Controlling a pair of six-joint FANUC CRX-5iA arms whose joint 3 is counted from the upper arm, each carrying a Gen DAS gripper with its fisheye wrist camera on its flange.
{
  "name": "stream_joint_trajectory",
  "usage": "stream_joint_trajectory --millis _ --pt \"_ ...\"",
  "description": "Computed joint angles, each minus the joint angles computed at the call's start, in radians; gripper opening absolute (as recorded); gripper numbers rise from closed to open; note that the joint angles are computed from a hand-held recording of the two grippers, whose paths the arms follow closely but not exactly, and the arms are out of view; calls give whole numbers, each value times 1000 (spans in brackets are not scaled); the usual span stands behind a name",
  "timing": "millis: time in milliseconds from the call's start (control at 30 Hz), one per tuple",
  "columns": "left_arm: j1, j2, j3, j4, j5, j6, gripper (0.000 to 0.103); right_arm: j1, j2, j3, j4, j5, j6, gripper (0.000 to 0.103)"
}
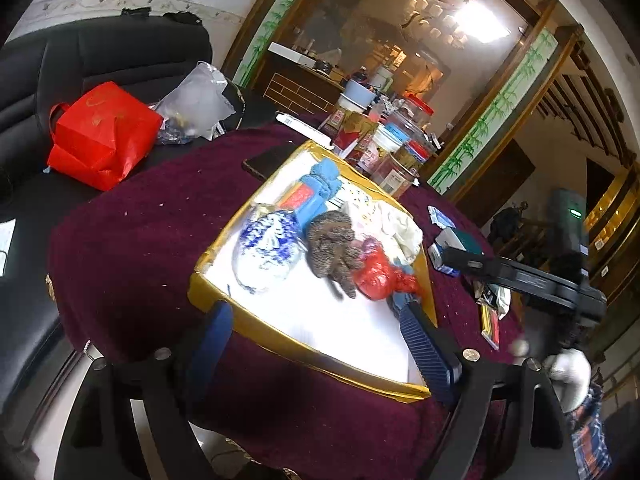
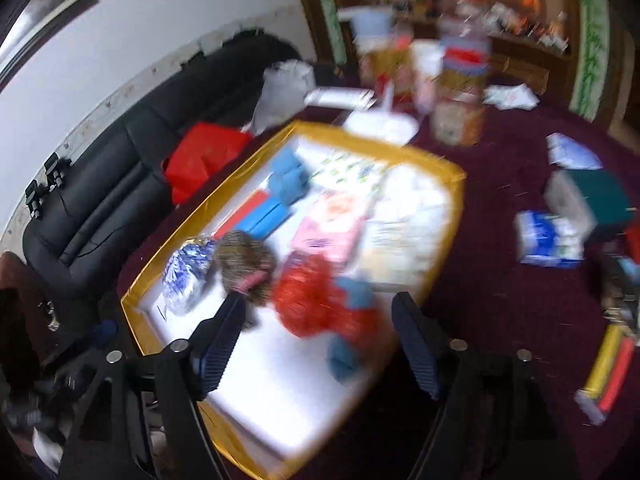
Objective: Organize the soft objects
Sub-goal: 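Move both tools back over the table toward the striped pack and white cloth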
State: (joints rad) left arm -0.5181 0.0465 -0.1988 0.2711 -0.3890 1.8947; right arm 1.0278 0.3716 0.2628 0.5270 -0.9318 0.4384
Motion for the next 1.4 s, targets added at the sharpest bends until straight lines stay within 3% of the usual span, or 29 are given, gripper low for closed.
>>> stream_joint_trajectory --millis 167,233,267,367,400,500,533,733,900,1067,1300,1400 --pt "-54 39 81 -61 -41 11 89 65 -178 -284 314 -91 -266 78" --pt "-79 61 109 -51 -51 -17 89 99 -249 -406 467 -164 -413 89" --pt "-94 75 126 -43 -58 -34 89 120 -295 -486 556 -209 -513 102" --pt "-130 112 185 -69 -94 -33 89 154 -382 -635 679 -302 -701 103" --pt "-144 126 205 -70 -106 -39 89 154 -410 -662 659 -299 -711 103" --pt "-183 161 265 -86 -141 -48 89 115 -497 -688 429 -199 -626 103" --pt "-200 174 292 -106 -158 -44 89 108 -524 -722 414 -195 -664 103" --pt "-279 256 445 -204 -270 -26 89 97 -593 -810 362 -257 -748 103" --pt "-323 364 584 -227 -377 -51 90 136 -583 -826 354 -371 -774 103" --pt "-346 513 778 -239 -511 -73 90 183 -529 -798 387 -546 -740 103" --pt "-354 679 1000 -262 -650 -41 90 160 -531 -797 377 -584 -720 103" --pt "-366 688 1017 -296 -651 -38 96 144 -532 -797 377 -574 -715 103"
